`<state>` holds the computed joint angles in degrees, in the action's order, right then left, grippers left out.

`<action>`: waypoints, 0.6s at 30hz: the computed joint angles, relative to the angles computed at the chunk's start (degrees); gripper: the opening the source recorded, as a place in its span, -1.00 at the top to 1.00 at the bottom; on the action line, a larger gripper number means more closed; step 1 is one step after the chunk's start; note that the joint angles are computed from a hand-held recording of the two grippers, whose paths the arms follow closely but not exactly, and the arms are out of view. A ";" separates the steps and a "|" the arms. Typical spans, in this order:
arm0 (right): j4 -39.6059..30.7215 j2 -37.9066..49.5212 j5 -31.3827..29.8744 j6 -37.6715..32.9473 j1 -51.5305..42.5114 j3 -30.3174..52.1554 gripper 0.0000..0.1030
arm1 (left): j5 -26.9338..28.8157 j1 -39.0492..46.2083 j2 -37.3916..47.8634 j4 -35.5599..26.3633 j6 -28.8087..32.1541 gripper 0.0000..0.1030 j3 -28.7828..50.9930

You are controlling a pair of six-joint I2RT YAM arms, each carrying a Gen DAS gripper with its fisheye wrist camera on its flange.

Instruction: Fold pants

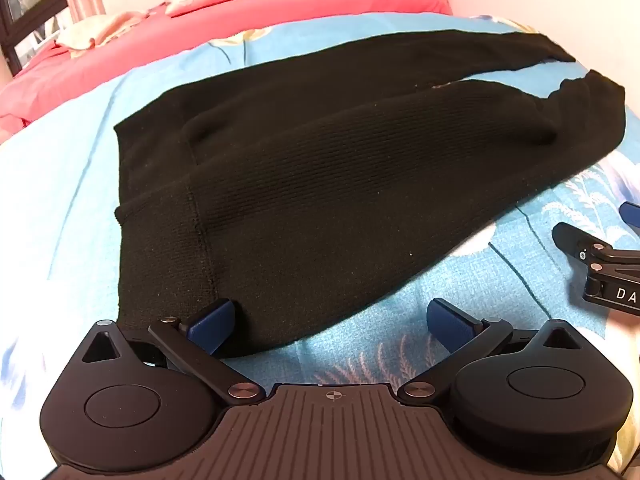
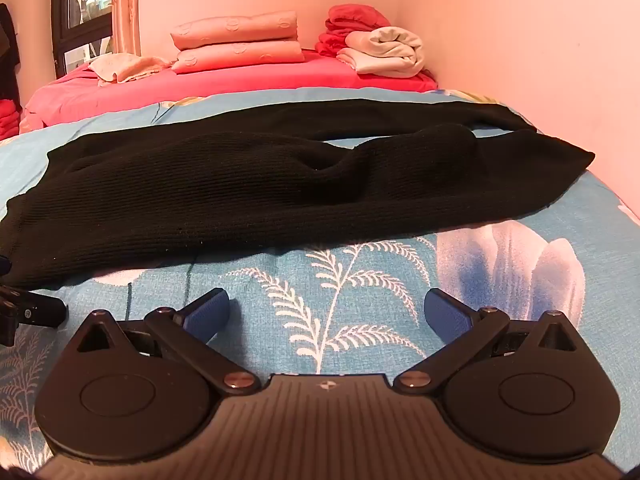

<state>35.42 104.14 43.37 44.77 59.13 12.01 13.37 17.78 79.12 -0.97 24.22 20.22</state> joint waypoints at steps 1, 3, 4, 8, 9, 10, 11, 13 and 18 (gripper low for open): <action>0.28 0.20 0.29 -0.06 0.13 0.01 -1.00 | -0.07 -0.03 0.01 -0.07 0.01 -1.00 0.04; 0.12 0.26 0.34 -0.06 0.18 0.14 -1.00 | -0.08 0.00 0.05 -0.09 0.06 -1.00 0.06; 0.11 0.27 0.31 -0.07 0.16 0.17 -1.00 | -0.02 0.09 0.06 -0.11 0.13 -1.00 0.05; 0.42 0.23 0.15 -0.25 0.04 0.01 -1.00 | 0.02 0.26 0.70 0.31 0.33 -1.00 0.31; 0.52 0.18 0.08 -0.34 -0.02 -0.07 -1.00 | 0.09 0.34 0.83 0.65 0.40 -1.00 0.14; 0.70 0.22 0.21 -0.24 0.12 -0.22 -1.00 | 0.12 0.35 1.06 1.28 0.43 -1.00 -0.21; 0.54 0.34 0.59 0.18 0.57 -0.20 -1.00 | -0.25 -0.12 1.26 1.28 0.09 -1.00 -0.05; -0.51 0.47 0.69 0.18 0.49 0.60 -1.00 | -0.11 0.02 1.37 1.78 0.29 -1.00 -0.40; 0.09 0.51 0.54 -0.21 0.13 0.34 -1.00 | 0.05 0.32 0.21 1.02 0.47 -1.00 -0.69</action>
